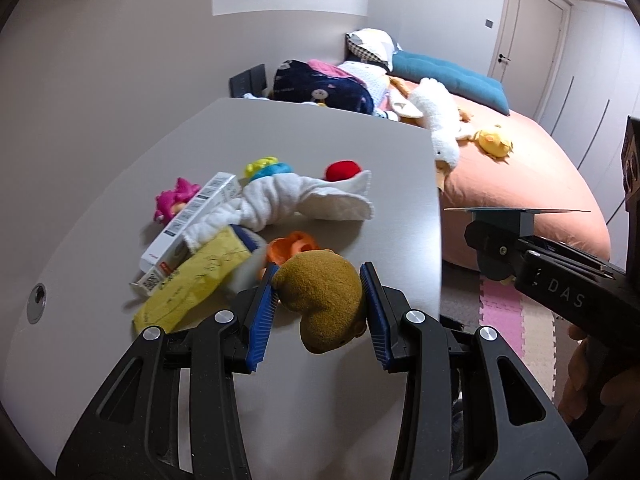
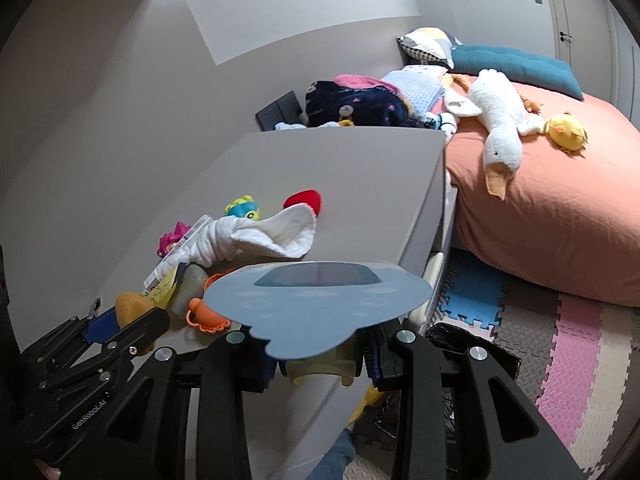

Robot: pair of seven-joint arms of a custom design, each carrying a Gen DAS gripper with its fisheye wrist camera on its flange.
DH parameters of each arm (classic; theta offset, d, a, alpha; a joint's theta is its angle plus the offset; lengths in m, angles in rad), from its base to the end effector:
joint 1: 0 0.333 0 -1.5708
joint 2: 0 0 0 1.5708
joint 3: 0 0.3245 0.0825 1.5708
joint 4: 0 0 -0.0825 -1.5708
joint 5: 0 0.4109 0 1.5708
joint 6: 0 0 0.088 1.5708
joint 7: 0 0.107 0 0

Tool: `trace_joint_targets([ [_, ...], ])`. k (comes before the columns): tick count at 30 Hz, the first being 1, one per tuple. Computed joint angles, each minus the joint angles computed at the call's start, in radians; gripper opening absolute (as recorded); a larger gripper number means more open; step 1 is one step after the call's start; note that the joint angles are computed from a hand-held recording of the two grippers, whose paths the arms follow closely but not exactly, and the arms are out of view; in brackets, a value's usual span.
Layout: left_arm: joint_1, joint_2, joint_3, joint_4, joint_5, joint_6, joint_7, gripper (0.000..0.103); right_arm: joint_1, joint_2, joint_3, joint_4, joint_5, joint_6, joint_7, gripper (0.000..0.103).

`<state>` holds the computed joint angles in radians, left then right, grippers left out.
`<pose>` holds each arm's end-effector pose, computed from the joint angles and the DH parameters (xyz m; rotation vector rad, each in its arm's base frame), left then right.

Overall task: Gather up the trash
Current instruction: 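Carry the plush and lid over the trash bin and open both tools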

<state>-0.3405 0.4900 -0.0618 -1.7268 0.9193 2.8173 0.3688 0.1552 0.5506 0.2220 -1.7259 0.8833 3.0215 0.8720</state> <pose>0.6539 -0.3147 0.3467 -1.8170 1.7775 -0.7480 0.7024 0.1921 0.3243 -1.7728 1.5179 -0.2834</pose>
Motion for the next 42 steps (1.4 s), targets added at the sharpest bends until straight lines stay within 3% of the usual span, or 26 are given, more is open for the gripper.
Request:
trace_joint_targets([
  [12,-0.031,0.070,-0.038,0.098,-0.071,-0.011,0.116,0.041,-0.083,-0.061,0.036,-0.082,0.110,0.046,-0.105,0.036],
  [24,-0.064,0.156,-0.072,0.218,-0.170,-0.028,0.278,0.041,-0.112,-0.110,0.008,-0.145,0.185,0.080,-0.144,0.036],
  [42,-0.098,0.345,-0.155,0.475,-0.394,-0.118,0.616,0.041,-0.077,-0.141,-0.135,-0.221,0.013,0.086,0.078,0.036],
])
